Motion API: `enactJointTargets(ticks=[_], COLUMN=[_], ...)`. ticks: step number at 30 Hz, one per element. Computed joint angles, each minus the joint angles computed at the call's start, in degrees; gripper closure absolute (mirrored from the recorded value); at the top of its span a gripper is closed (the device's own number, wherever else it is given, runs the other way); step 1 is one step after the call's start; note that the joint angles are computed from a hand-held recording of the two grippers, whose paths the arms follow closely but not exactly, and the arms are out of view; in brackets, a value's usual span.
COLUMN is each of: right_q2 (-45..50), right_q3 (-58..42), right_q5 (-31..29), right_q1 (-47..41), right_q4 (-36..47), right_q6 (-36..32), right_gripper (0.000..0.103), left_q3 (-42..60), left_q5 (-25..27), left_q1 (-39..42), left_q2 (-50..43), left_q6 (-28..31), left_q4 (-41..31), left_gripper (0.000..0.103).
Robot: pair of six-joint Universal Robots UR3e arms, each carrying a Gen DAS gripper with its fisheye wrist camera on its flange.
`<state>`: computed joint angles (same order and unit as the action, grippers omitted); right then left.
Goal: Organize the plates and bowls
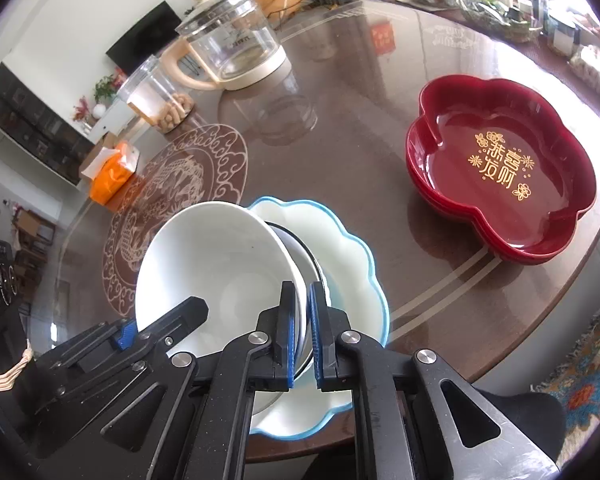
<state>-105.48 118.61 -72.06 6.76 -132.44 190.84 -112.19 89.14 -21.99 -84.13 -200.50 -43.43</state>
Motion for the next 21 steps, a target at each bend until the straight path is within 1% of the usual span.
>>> enactJointTargets(ticks=[4, 10, 12, 14, 18, 21], right_q2=[1.04, 0.3, 0.27, 0.46, 1.18, 2.42], right_q3=[-0.33, 1.24, 1.18, 1.07, 0.39, -1.46], right_q5=[-1.89, 0.47, 0.91, 0.73, 0.5, -0.74], right_q1=[1.5, -0.45, -0.75, -0.75, -0.57, 0.47], right_q4=[-1.33, -1.35, -0.88, -0.67, -0.15, 1.05], right_q6=[-0.41, -1.66, -1.77, -1.83, -2.11, -2.37], right_gripper=[0.095, 0.097, 0.097, 0.096, 0.096, 0.096], left_q3=[0.66, -0.16, 0.12, 0.09, 0.62, 0.1], left_q5=[0.56, -5.82, -4.48, -5.49, -4.75, -4.55], left_q1=[-0.22, 4.36, 4.37, 5.7, 6.89, 7.35], left_q2=[0.03, 2.74, 3.57, 5.2, 6.32, 6.42], left_q6=[0.3, 1.86, 2.06, 2.78, 4.02, 4.69], left_q4=[-0.94, -3.82, -4.21, -4.95, -5.69, -5.37], left_gripper=[0.084, 0.083, 0.083, 0.083, 0.083, 0.083])
